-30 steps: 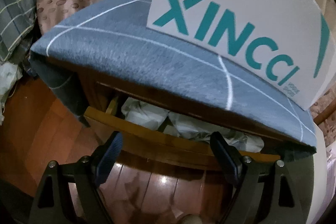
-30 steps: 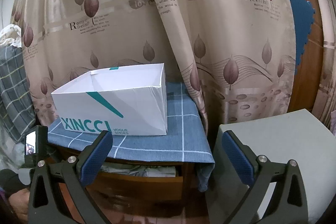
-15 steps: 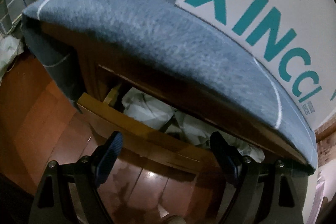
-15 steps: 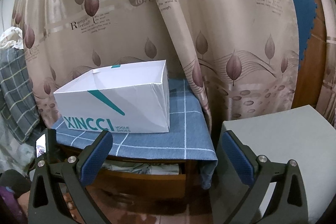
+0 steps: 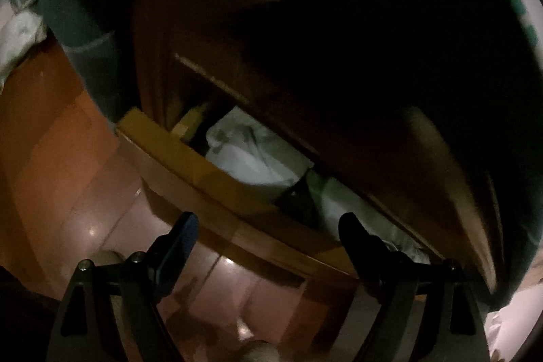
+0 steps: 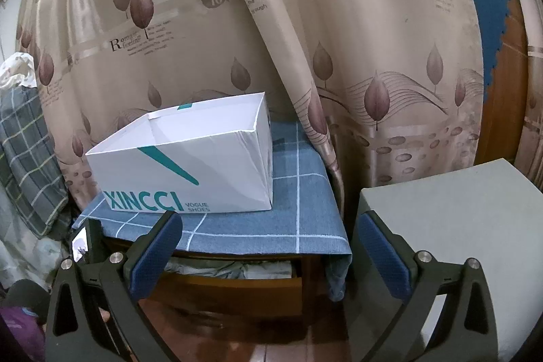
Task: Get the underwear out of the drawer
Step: 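Reach the left gripper into the drawer toward the white underwear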
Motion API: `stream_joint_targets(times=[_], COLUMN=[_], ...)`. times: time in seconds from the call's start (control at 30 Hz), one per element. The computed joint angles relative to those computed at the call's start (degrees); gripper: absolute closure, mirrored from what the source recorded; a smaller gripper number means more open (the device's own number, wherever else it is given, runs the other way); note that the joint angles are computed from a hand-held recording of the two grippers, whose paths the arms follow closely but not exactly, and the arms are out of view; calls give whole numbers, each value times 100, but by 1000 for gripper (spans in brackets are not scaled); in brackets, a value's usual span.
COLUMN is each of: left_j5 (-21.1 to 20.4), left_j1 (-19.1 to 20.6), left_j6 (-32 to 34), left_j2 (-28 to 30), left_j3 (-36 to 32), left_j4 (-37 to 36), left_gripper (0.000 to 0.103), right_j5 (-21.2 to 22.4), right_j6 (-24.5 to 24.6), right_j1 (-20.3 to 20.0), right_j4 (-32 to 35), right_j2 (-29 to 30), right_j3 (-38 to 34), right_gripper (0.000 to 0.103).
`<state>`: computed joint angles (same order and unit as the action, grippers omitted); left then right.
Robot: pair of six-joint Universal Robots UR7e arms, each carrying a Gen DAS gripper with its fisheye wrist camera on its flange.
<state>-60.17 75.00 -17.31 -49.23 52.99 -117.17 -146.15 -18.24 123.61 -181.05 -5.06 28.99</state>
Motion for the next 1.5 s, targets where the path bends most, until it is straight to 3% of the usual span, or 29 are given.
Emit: stream_joint_targets(times=[0.27,0.4,0.57,1.07,1.27,1.5], left_j5=[2,68,294,285,57,75], left_j1=[35,48,-8,-20,37,32], left_j6=[-457,-810,-760,-608,-678,-552], left_j2=[113,300,473,-347,-516,-673], left_j3=[-83,-432,-654,652,714,851], left_j4=[127,561,710,322,683,867], left_gripper=[16,15,14,14,14,14], right_j5=[-2,0,23,108,148,175], right_j6=[75,111,165,432,516,554], right_j1=[-4,-8,-21,-45,-58,-65], right_j4=[44,44,90,142,96,4], right_j2=[-40,-75,-137,-327,-402,-472], right_j3=[62,129,238,538,658,792], right_gripper=[0,0,0,0,0,0])
